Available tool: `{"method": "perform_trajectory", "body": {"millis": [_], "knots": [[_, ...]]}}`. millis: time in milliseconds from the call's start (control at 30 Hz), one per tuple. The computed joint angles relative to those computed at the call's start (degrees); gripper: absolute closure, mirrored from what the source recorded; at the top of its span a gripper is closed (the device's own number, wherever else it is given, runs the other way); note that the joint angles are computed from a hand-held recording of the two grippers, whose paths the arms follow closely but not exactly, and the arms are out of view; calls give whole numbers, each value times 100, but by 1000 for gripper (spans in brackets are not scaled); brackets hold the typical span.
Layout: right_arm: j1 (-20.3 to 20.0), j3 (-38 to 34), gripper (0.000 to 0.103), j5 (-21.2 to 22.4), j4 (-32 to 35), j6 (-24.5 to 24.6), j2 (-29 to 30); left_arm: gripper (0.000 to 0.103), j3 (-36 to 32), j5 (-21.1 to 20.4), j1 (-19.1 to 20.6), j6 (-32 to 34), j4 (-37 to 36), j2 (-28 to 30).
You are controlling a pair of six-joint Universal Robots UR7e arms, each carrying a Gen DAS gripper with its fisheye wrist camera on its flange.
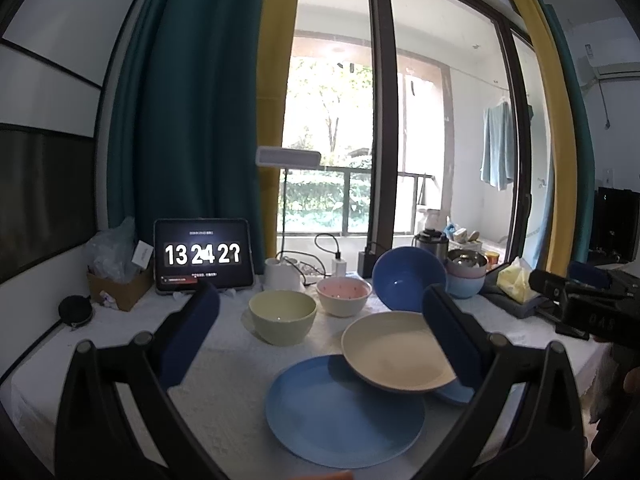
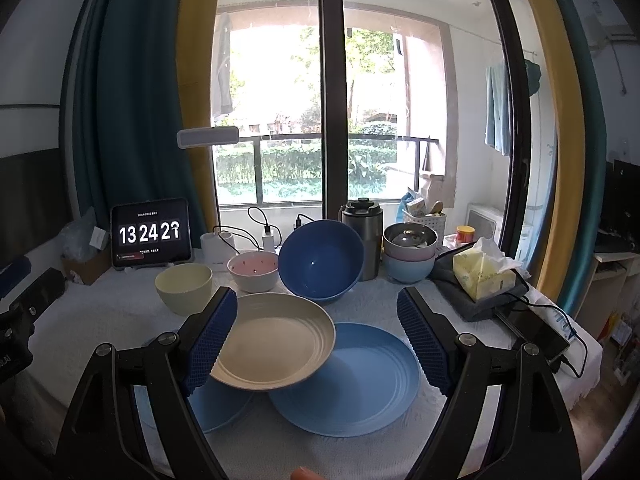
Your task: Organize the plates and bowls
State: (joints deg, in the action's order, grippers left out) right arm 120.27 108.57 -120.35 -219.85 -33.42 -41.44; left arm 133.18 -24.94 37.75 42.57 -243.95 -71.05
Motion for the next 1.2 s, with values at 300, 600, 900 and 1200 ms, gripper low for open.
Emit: {"method": "perform_trajectory", "body": {"millis": [300,600,900,1200], "knots": [[-158,-127,18,28,155,56,85,1,-188,-121,336,-354,479,156],[-450,-289,18,142,441,212,194,1,-546,-177,812,-1071,1454,488],[-756,-547,18,291,850,374,353,1,-801,-353,1215,-1907,2557,649],[-1031,-851,18,353,1574,721,487,2,-1117,-638,1620,-2962,3938,722]]}}
